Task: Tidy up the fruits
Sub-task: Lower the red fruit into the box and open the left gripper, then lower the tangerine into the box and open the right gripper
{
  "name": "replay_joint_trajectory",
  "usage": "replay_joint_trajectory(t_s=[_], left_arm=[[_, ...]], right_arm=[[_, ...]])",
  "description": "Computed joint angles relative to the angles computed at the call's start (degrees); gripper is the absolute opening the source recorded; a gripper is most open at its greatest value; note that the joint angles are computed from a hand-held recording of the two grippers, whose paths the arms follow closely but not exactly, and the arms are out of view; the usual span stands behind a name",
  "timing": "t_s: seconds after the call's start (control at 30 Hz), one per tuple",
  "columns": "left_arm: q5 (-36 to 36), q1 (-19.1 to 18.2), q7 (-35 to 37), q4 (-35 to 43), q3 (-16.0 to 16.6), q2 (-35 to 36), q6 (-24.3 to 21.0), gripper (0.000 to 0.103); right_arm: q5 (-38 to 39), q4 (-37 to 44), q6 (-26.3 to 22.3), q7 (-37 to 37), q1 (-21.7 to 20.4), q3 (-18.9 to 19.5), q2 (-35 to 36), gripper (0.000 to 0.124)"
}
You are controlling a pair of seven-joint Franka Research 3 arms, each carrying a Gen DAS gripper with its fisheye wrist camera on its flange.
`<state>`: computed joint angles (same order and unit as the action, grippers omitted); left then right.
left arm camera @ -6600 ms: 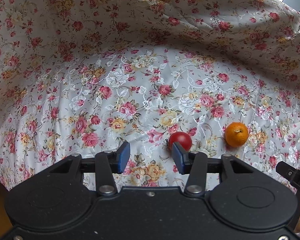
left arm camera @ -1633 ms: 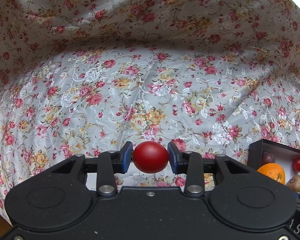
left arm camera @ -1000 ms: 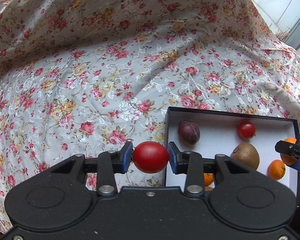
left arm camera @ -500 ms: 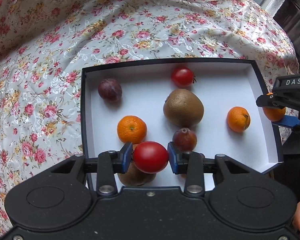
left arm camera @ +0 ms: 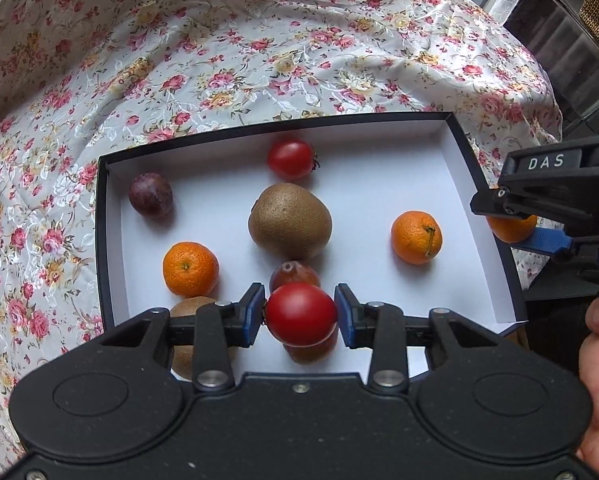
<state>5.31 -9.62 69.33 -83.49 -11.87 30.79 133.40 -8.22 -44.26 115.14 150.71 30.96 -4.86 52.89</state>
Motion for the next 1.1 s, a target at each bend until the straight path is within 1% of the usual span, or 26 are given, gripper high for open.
replay_joint_trajectory(t_s=[0.1, 0.27, 0.37, 0.4, 0.47, 0.57, 0.77, 0.87, 1.03, 1.1], left_arm=[[1.2, -1.2, -1.2, 3.8, 0.6, 2.7, -0.3, 0.047], [3.0, -2.7, -4.0, 8.7, 1.5, 6.2, -2.4, 0.047], [3.5, -2.9, -5.3, 9.9, 1.7, 7.1, -2.9, 0.047], [3.7, -3.0, -5.4, 10.2, 1.8, 7.2, -3.0, 0.050], [4.3, -3.2, -5.8, 10.5, 1.9, 7.3, -3.2, 0.051], [5.6, -3.7, -6.6, 9.6, 2.4, 6.6, -2.7, 0.055], [8.4, -3.6, -7.2, 4.3, 2.9, 2.9, 0.0, 0.055], [8.6, -2.9, -8.1, 1.2, 2.8, 0.8, 1.2, 0.055], [10.1, -2.6, -8.9, -3.1, 3.0, -2.4, 2.2, 0.055], [11.1, -2.4, -9.5, -5.7, 3.2, -4.3, 2.9, 0.055]], right_arm=[[0.0, -3.6, 2.1, -0.4, 0.0, 0.2, -1.9, 0.044], [-1.5, -4.8, 1.6, -2.6, 0.7, -0.1, -2.5, 0.044], [-1.6, -7.2, 2.3, -4.0, 0.7, 0.3, -3.8, 0.044], [-1.5, -8.3, 2.8, -4.5, 0.6, 0.5, -4.3, 0.044], [-1.1, -9.8, 3.3, -5.8, 0.4, 1.0, -5.1, 0.044], [-0.8, -12.1, 4.3, -6.8, 0.4, 1.2, -6.4, 0.044], [-1.1, -22.2, 12.4, -9.3, 0.6, 2.1, -12.5, 0.045], [-1.0, -25.2, 15.6, -10.1, 0.8, 2.4, -14.3, 0.045], [-4.3, -26.4, 17.6, -10.2, 2.8, 1.1, -15.2, 0.044], [-4.1, -26.7, 17.8, -10.7, 2.7, 1.6, -15.5, 0.044]])
